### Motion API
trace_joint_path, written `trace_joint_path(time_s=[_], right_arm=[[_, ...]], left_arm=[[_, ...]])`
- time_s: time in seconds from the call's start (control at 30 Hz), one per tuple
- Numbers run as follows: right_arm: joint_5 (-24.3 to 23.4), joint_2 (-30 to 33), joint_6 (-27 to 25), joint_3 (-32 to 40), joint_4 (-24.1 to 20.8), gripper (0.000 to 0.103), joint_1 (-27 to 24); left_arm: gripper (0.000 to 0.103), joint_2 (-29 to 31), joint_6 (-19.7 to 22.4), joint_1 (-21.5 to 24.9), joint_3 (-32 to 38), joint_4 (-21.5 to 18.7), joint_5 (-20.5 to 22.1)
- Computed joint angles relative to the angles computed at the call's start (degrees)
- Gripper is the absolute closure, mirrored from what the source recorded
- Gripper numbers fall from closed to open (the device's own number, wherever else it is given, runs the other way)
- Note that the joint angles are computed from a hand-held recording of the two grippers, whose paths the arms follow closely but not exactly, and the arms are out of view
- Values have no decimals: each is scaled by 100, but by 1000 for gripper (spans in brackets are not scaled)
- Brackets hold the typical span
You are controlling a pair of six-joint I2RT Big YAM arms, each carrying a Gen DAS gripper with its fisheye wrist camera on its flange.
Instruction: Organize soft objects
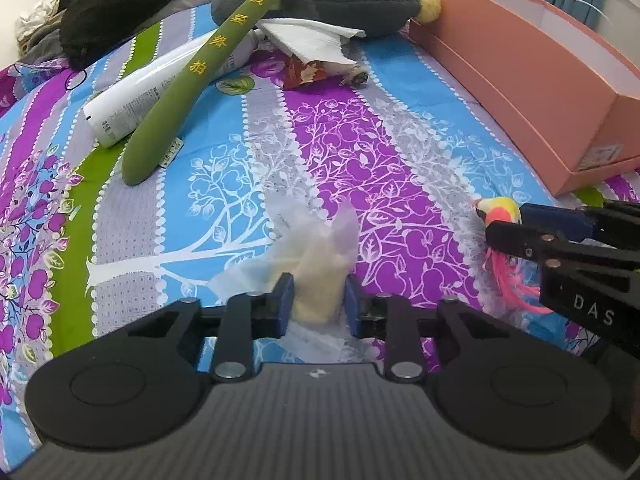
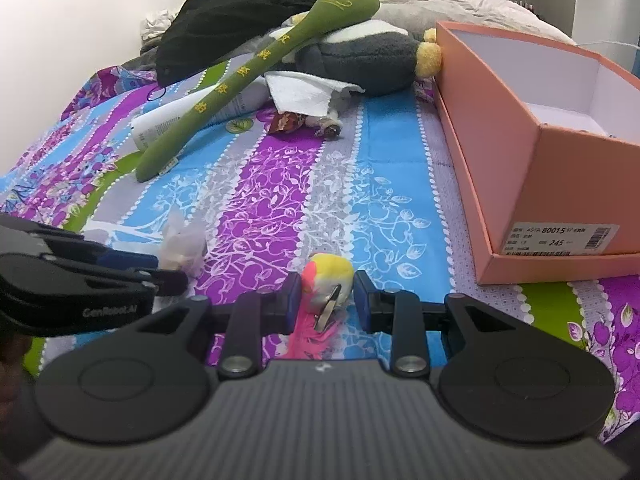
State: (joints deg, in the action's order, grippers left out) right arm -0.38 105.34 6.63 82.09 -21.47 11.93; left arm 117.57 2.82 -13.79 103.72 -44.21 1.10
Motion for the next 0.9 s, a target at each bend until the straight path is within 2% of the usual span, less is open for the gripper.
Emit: trace_joint_path(time_s=[0.07, 0.17, 0.33, 0.67, 0.9], right_arm=[[-6, -49, -11, -33, 36, 71, -3], [13, -125, -35, -76, 62, 71, 7], [50, -264, -55, -168, 127, 71, 38], [34, -586, -115, -155, 208, 71, 24], [23, -808, -237, 64, 287, 71, -60]], left_arm=[[86, -35, 29, -28, -9, -17, -29], [89, -116, 7, -44, -69, 29, -61], [92, -238, -206, 16, -126, 11, 113], [92, -621, -468, 18, -92, 25, 439], [92, -613, -469, -90, 485, -121, 503]])
